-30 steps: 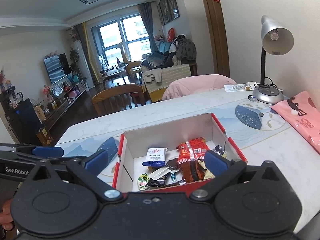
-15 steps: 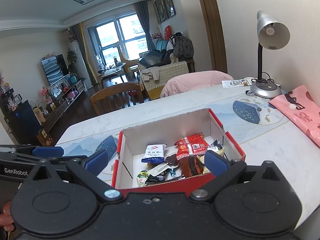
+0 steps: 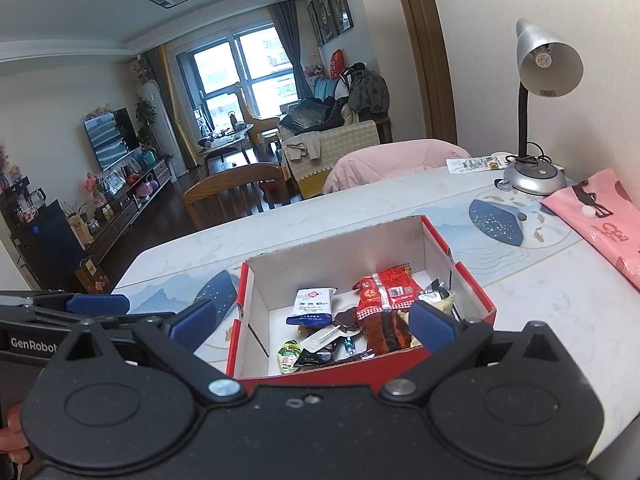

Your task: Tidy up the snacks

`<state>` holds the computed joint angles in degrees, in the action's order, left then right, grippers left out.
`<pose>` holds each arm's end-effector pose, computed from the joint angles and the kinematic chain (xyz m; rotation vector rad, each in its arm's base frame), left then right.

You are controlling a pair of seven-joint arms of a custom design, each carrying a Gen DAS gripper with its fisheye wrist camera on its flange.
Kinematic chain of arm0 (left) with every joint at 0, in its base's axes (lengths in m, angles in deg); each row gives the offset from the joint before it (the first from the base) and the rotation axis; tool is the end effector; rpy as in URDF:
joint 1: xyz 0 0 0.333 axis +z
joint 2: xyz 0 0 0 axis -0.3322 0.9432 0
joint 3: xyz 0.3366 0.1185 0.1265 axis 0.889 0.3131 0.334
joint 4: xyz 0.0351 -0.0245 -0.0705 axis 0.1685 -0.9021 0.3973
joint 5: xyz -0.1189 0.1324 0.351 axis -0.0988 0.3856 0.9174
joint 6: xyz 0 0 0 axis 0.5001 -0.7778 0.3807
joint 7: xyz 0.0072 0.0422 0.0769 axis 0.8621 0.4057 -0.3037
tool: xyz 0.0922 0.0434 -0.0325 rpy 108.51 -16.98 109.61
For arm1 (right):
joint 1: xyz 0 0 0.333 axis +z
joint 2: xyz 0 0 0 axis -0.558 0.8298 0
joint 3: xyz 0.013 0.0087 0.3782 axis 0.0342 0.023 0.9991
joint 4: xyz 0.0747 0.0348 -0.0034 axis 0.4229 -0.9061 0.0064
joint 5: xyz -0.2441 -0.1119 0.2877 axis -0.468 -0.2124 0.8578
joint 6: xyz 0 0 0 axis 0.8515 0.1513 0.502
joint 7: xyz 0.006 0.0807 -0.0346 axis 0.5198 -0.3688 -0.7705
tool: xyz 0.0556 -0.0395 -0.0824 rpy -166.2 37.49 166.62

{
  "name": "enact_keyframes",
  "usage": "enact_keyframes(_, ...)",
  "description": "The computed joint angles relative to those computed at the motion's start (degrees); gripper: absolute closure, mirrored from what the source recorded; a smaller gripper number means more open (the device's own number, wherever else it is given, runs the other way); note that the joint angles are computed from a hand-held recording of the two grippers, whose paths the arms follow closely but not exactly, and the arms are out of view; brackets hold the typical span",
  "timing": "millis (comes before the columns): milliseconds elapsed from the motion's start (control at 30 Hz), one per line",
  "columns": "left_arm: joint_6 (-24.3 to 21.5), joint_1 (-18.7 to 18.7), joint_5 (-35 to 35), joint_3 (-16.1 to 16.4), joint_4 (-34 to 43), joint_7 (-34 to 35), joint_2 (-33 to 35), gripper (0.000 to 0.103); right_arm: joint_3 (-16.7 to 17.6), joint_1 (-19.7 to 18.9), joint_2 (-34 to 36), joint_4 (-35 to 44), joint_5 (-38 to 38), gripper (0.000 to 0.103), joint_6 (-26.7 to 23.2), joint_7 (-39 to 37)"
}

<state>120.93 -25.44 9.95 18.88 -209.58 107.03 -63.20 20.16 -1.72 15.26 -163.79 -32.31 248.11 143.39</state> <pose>0.5108 -0.1689 0.4182 -1.5699 1.9918 -1.0715 0.4816 0.3152 0.3989 -1.6006 1.4689 -0.6039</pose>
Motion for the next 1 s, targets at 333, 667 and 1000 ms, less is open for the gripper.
enact_keyframes(333, -0.4, 2.3, 4.7, -1.1, 0.8, -4.3, 0.4, 0.005, -0.1, 0.4, 0.1, 0.4, 0.6, 0.0, -0.2, -0.3)
enact_keyframes(667, -0.3, 2.2, 5.2, -0.8, 0.9, -4.6, 0.4, 0.005, -0.1, 0.4, 0.1, 0.4, 0.9, 0.0, -0.3, -0.5)
enact_keyframes(1000, -0.2, 2.2, 5.2, -0.8, 1.0, -4.7, 0.6, 0.005, -0.1, 0.3, 0.0, 0.4, 0.7, 0.0, -0.4, -0.4)
